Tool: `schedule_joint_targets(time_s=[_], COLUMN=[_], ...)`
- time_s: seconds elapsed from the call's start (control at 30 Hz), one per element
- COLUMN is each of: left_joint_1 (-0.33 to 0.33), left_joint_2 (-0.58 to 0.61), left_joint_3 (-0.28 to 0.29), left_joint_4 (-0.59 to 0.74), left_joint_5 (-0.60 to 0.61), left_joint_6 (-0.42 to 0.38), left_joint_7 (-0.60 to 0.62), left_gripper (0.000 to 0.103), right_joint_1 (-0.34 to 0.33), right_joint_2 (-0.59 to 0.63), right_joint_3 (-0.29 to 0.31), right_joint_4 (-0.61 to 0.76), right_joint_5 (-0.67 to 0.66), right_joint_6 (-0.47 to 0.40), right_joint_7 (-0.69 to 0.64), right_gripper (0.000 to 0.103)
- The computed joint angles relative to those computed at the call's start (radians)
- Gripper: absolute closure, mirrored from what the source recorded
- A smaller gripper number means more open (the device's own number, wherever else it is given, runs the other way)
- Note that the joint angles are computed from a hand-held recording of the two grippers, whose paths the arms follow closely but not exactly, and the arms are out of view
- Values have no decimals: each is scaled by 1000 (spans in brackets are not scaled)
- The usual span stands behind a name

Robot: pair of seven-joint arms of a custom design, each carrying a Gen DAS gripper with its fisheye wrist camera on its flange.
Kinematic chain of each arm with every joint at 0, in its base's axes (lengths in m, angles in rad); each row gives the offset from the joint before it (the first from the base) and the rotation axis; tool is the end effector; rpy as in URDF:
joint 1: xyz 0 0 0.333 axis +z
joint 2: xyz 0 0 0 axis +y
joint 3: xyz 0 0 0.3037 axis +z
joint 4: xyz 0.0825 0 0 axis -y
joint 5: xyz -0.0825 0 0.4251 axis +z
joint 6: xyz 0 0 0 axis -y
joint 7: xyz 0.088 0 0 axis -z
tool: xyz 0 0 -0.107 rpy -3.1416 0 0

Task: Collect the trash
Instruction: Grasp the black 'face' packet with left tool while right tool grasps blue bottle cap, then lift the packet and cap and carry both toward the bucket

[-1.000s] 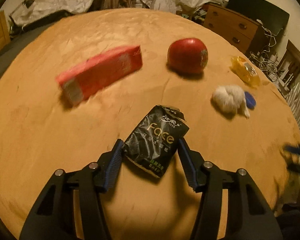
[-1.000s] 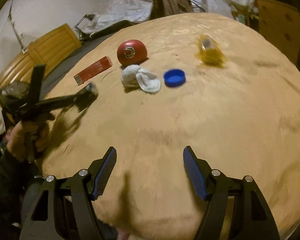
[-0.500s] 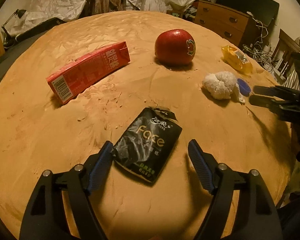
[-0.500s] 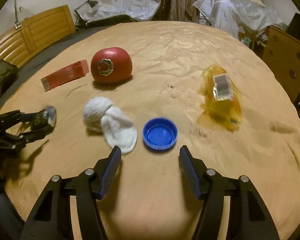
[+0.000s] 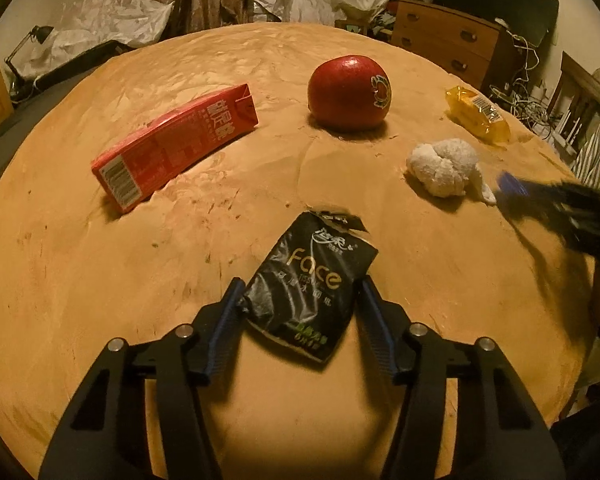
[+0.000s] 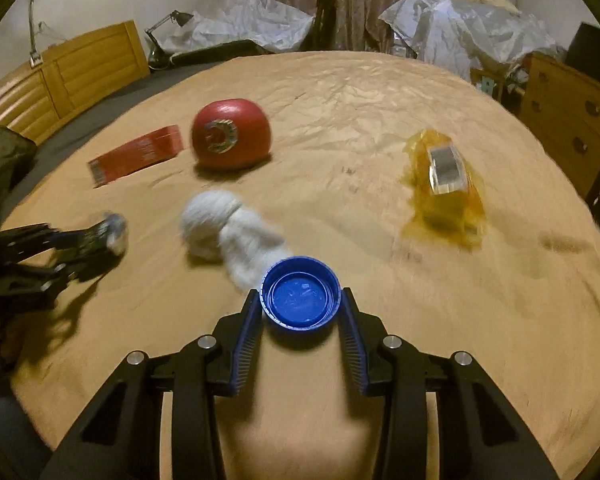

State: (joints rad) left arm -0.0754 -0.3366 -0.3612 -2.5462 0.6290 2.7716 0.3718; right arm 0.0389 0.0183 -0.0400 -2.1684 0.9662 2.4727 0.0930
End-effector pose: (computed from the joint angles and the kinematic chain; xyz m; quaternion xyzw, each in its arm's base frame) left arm 0.4399 -0.2315 0.3959 -0.7334 0.5899 -0.2449 0.2326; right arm 0.5966 -0.0028 0.3781 -0.8606 0.3605 -0.1107 0.3422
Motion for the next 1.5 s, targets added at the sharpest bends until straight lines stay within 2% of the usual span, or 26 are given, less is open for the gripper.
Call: schedule_joint_targets(time_s=[0.13,0.2,0.27,0.37,0.5,0.57,0.63,0.7,0.87,1.03,1.17,1.33,1.5], left_joint_1=[-5,-7,-12,-12,-18,-25,-33,-38,-49,-83,-111,-141,-172], left_joint_2=[-12,-5,4,18,44,46,41,32,-25,-146,-231,-283,-299], left_joint_3=[-11,-10,-2,-1,-7,-9,-5,-4,-27,-90,-155,-251,-316], left_joint_4=[-12,-4,4,19,51,58,56,50,27,16,32,92,150], left_joint_5=[-6,-4,-12,-10,23,44,57,65,90,111,134,188,245], left_joint_6=[-5,-12,-10,-18,-71,-96,-103,-112,-158,-266,-378,-547,-710], left_joint_7=[-13,-9,0,1,10,-7,-27,-52,-143,-242,-312,-412,-519], left_gripper=[48,45,41,39,39,44,48,52,54,54,54,53,53], right_joint_1=[-8,0,12,31,45,51,58,63,69,83,105,125,132], right_joint_2=[-103,-151,-168,-173,-156,-158,-164,-162,-202,-330,-504,-699,-890], right_joint_3=[-28,-41,-50,-56,-52,-49,-49,-56,-74,-111,-155,-207,-248], right_joint_4=[-110,-162,-178,-183,-181,-192,-207,-205,-235,-302,-399,-500,-597], right_joint_5=[-18,-17,-28,-27,-56,-65,-59,-42,30,123,190,200,168], right_joint_6=[-36,-25,-25,-8,29,52,86,89,93,70,60,70,101], right_joint_7=[-19,-49,-50,-56,-32,-24,-37,-43,-70,-95,-128,-130,-96], right_gripper=[62,61,52,50,51,53,62,62,63,62,62,62,62])
